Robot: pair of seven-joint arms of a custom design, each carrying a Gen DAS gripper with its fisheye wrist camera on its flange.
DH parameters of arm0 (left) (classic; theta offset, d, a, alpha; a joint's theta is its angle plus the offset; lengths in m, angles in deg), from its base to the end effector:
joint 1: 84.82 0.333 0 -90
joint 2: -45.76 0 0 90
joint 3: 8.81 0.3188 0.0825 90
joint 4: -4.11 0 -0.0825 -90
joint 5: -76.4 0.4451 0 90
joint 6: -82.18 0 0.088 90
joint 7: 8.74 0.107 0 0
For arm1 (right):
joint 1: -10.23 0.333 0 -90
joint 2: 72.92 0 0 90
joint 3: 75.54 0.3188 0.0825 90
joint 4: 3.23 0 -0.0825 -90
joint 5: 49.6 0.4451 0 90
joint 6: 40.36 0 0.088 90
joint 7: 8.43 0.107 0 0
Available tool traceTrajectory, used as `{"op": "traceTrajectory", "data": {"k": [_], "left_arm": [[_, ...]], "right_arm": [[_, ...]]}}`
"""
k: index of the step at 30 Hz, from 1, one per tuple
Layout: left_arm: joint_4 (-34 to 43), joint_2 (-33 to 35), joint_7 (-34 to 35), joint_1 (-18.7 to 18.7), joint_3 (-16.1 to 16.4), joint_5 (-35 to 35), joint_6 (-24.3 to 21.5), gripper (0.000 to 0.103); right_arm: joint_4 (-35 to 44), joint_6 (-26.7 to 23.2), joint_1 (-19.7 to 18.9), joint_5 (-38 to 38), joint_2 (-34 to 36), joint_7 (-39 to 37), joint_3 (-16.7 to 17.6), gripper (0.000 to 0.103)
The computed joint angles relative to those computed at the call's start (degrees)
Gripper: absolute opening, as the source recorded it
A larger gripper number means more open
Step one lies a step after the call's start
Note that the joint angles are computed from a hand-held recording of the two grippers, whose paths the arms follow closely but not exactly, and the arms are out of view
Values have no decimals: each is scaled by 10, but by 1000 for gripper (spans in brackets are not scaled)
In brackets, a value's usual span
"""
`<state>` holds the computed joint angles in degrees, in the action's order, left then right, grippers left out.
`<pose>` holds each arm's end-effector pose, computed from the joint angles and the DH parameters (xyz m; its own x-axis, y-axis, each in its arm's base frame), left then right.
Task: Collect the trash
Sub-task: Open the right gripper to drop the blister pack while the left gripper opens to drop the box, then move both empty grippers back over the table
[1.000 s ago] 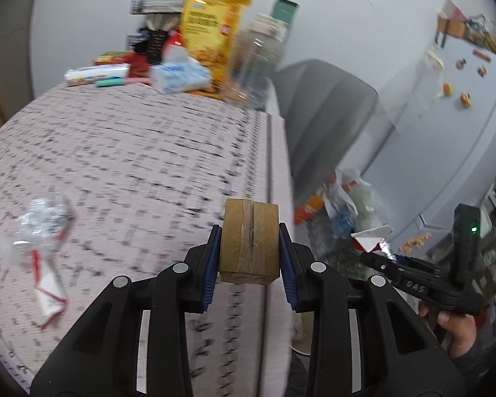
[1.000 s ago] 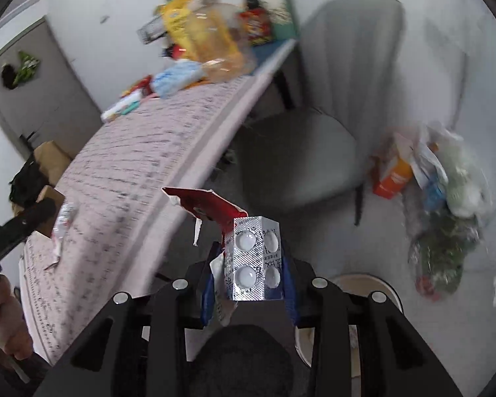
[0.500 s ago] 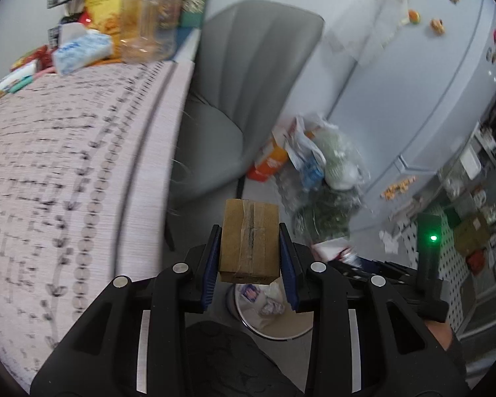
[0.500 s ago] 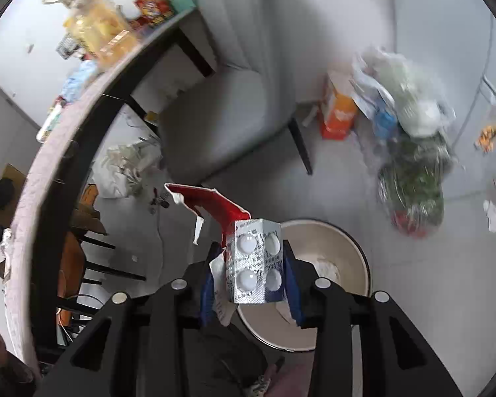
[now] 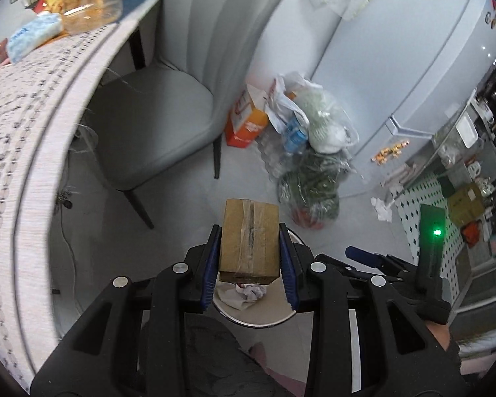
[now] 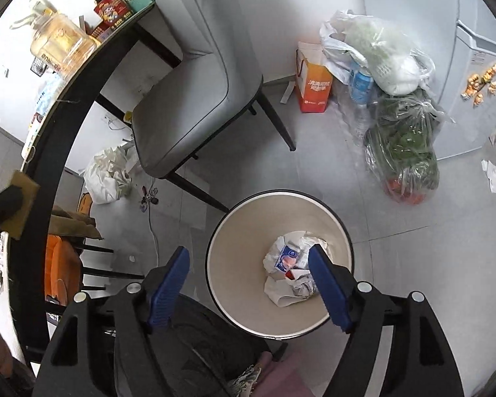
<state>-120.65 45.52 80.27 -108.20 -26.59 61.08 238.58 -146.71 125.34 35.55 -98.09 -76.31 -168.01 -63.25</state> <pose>0.4772 -0.4040 0.4223 -0.5086 -0.8311 0.2251 -0.7933 0.3507 -0.4976 0.3876 0.3534 0.2952 -0.3661 -0.8541 -0.3694 -0.7774 0.4989 -0.3832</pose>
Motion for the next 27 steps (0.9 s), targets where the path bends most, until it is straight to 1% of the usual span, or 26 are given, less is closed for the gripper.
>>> {"op": "traceTrajectory", "data": {"k": [4,6,9,10,11,12,13,14,15,17,20,23,27], "left_arm": [[16,21,1,-5,-6,-2,-10,33],[24,29,-1,-6,-9,-3,-15,33],[39,45,-1,-9,-14,-5,-27,33],[46,51,12,-7,-17,-24,-38,34],[49,54,21,-6,-20,-40,-45,47],[51,56,26,-6,-22,-49,-49,57],[46,54,27,-6,-23,-55,-39,74],[42,51,28,-7,-24,-59,-31,82],[39,48,34,-7,-24,-65,-24,84],[37,43,45,-6,-24,-83,-27,88],[28,28,44,-5,-19,-87,-24,91],[14,10,40,-3,-12,-89,-9,93],[-4,-14,31,-2,-2,-92,5,93]], "right_arm": [[-28,-7,-5,7,-39,3,7,76],[-40,-15,-11,14,-59,-1,16,78],[-55,-18,-26,15,-87,5,32,85],[-61,-18,-32,14,-96,11,39,87],[-68,-23,-36,16,-109,16,45,88],[-71,-27,-39,21,-115,14,51,88],[-74,-34,-39,30,-121,9,55,88],[-75,-38,-39,38,-125,3,58,89],[-75,-40,-41,44,-127,-1,62,89],[-72,-45,-41,54,-128,-12,67,90],[-65,-48,-44,57,-127,-18,77,91],[-53,-44,-48,46,-119,-11,85,91],[-29,-51,-42,35,-108,-15,86,92]]}}
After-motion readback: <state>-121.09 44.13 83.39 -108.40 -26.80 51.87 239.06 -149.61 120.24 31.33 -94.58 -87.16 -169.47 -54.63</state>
